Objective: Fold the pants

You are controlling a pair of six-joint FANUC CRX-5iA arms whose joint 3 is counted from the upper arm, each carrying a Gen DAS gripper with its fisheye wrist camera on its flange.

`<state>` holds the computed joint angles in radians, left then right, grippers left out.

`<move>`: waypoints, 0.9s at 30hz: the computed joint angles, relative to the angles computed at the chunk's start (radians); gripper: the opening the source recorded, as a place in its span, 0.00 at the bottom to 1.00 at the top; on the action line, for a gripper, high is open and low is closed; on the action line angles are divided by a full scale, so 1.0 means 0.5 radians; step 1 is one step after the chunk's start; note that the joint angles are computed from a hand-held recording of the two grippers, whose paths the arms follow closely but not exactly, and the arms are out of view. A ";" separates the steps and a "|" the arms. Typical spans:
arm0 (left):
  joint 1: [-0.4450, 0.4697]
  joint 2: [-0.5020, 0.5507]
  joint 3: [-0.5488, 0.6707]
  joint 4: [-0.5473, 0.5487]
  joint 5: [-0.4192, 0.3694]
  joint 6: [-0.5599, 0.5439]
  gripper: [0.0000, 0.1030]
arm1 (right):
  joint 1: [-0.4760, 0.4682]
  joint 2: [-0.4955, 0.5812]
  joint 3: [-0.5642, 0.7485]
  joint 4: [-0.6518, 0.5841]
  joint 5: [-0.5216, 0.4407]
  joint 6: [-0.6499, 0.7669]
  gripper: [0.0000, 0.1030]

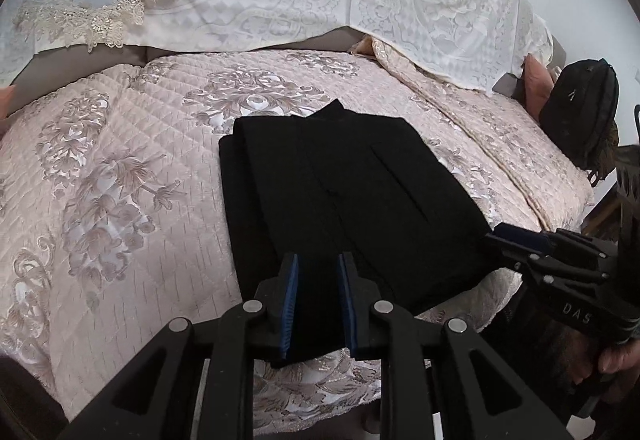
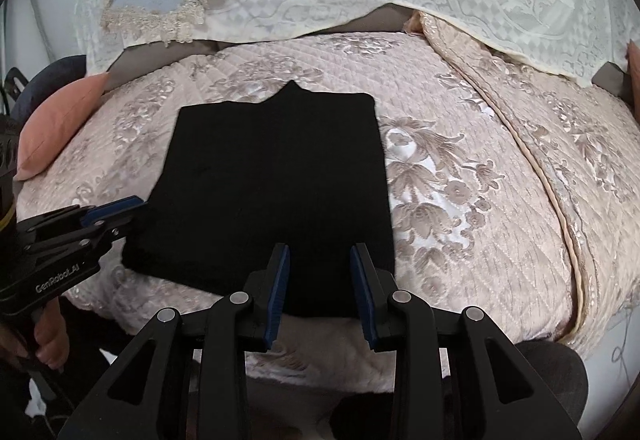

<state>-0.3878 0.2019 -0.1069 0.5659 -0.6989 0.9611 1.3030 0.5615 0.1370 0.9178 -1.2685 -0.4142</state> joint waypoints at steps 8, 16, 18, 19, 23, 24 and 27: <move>0.001 -0.024 -0.025 -0.036 0.003 0.016 0.22 | 0.000 0.072 0.104 -0.011 -0.029 0.097 0.31; 0.022 -0.074 -0.089 0.081 0.026 -0.072 0.27 | 0.002 0.099 0.120 0.085 0.052 0.124 0.31; 0.018 -0.036 -0.029 -0.033 -0.023 0.020 0.27 | -0.017 0.135 0.193 -0.037 0.070 0.240 0.31; 0.027 -0.027 -0.027 -0.024 -0.040 0.020 0.27 | -0.021 0.150 0.216 -0.058 0.059 0.263 0.31; 0.065 -0.045 -0.061 0.040 0.016 0.008 0.28 | -0.015 0.039 0.040 0.094 0.161 0.105 0.44; 0.077 -0.030 -0.048 0.055 0.009 0.015 0.31 | -0.020 -0.001 -0.021 0.133 0.189 0.048 0.50; 0.113 0.044 0.025 0.091 -0.034 0.054 0.36 | -0.049 -0.088 -0.140 0.168 0.213 -0.050 0.51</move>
<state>-0.3315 0.2238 -0.0944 0.6112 -0.7160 0.9880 1.2783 0.5175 0.0672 1.0019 -1.1621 -0.4391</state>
